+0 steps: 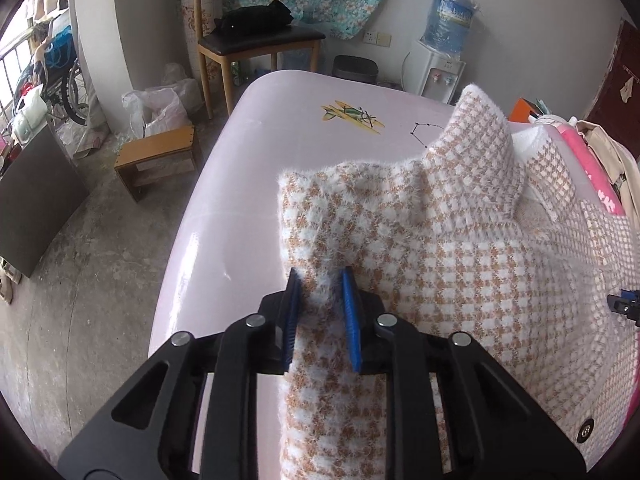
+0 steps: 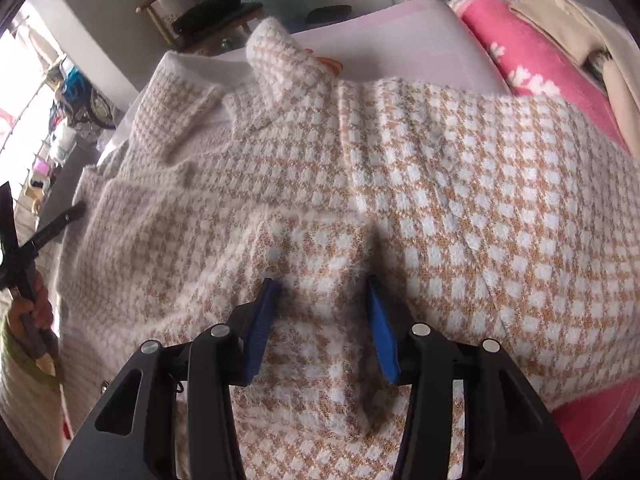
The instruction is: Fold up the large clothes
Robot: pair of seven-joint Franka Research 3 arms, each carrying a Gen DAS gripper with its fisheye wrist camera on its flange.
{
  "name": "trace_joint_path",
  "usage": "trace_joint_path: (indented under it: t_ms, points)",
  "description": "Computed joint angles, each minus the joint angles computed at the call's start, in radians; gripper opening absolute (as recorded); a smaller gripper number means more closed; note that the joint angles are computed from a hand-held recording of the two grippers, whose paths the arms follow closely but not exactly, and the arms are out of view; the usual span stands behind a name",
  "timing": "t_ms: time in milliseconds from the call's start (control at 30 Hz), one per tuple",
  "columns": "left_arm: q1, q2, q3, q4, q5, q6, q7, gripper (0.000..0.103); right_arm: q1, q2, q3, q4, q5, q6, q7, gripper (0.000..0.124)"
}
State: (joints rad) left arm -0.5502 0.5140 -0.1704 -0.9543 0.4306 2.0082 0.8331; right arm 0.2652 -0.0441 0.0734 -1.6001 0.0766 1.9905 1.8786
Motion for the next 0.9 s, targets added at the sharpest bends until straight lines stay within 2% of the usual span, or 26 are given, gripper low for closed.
trace_joint_path:
  t_ms: [67,133,233,300,367,467,600,667,733,833,900]
  points:
    - [0.000,-0.019,0.003,-0.032,0.013,0.028,-0.009,0.011,0.013,0.008,0.015,0.021,-0.067,-0.007,-0.020,0.011]
    - [0.010,-0.047,0.002,-0.077,0.013,0.067,-0.038,0.009,0.022,0.008,0.020,0.034,-0.110,0.015,-0.024,0.009]
    - [0.049,-0.110,-0.008,-0.185,-0.015,0.147,-0.108,0.009,0.024,-0.023,0.021,0.021,-0.152,0.133,-0.008,0.009]
    - [0.076,-0.126,-0.021,-0.222,-0.047,0.171,-0.130,0.009,0.021,-0.024,0.021,0.025,-0.152,0.175,-0.007,0.009]
    - [0.096,-0.136,-0.030,-0.248,-0.071,0.186,-0.141,0.010,0.020,-0.001,0.022,0.038,-0.162,0.149,-0.003,0.009]
    - [0.106,-0.138,-0.039,-0.253,-0.087,0.189,-0.151,0.017,0.022,0.053,0.015,0.060,-0.174,0.074,0.005,0.009]
    - [0.099,-0.167,-0.037,-0.267,-0.065,0.171,-0.173,0.024,0.029,0.052,0.007,0.042,-0.177,0.080,0.040,0.016]
    - [0.094,-0.201,-0.041,-0.296,-0.037,0.190,-0.168,0.025,0.036,0.050,0.011,0.062,-0.230,0.046,0.078,0.026]
    - [0.095,-0.231,-0.057,-0.322,-0.027,0.217,-0.131,0.027,0.047,0.025,0.020,0.055,-0.306,0.047,0.086,0.028]
    - [0.093,-0.223,-0.095,-0.303,-0.077,0.213,-0.023,0.040,0.059,-0.012,0.033,0.020,-0.289,0.104,0.022,0.039]
    - [0.066,-0.177,-0.106,-0.236,-0.096,0.131,0.023,0.052,0.065,-0.017,0.034,0.005,-0.196,0.122,-0.065,0.043]
